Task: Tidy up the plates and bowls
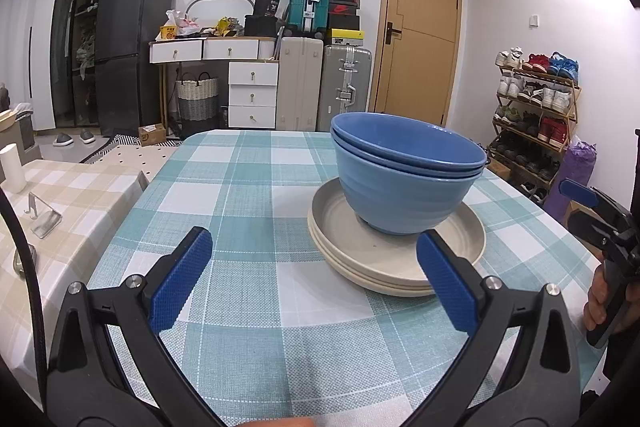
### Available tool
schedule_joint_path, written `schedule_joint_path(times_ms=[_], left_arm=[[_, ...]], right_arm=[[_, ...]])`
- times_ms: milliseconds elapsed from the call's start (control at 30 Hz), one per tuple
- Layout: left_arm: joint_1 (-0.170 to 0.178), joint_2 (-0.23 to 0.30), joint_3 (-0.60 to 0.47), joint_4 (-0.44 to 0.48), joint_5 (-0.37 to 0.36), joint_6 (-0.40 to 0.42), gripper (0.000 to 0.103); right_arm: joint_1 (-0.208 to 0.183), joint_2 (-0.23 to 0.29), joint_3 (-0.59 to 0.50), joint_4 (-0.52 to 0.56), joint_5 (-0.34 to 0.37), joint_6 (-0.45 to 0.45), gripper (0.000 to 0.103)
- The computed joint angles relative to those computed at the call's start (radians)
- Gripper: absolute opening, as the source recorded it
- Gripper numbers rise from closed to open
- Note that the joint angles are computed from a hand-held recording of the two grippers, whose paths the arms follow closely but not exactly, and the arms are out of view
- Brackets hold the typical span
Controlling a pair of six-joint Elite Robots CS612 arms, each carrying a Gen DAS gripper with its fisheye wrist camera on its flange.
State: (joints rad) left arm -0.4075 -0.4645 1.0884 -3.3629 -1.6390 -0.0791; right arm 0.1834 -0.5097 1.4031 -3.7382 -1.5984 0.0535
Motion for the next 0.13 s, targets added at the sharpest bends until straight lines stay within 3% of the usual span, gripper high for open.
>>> schedule_joint_path(times_ms=[133], left_arm=[[-0.001,0.001,-0.001,0.002,-0.002,0.002,0.102]], right_arm=[[0.0,0.001,0.0,0.0,0.0,0.002,0.103]])
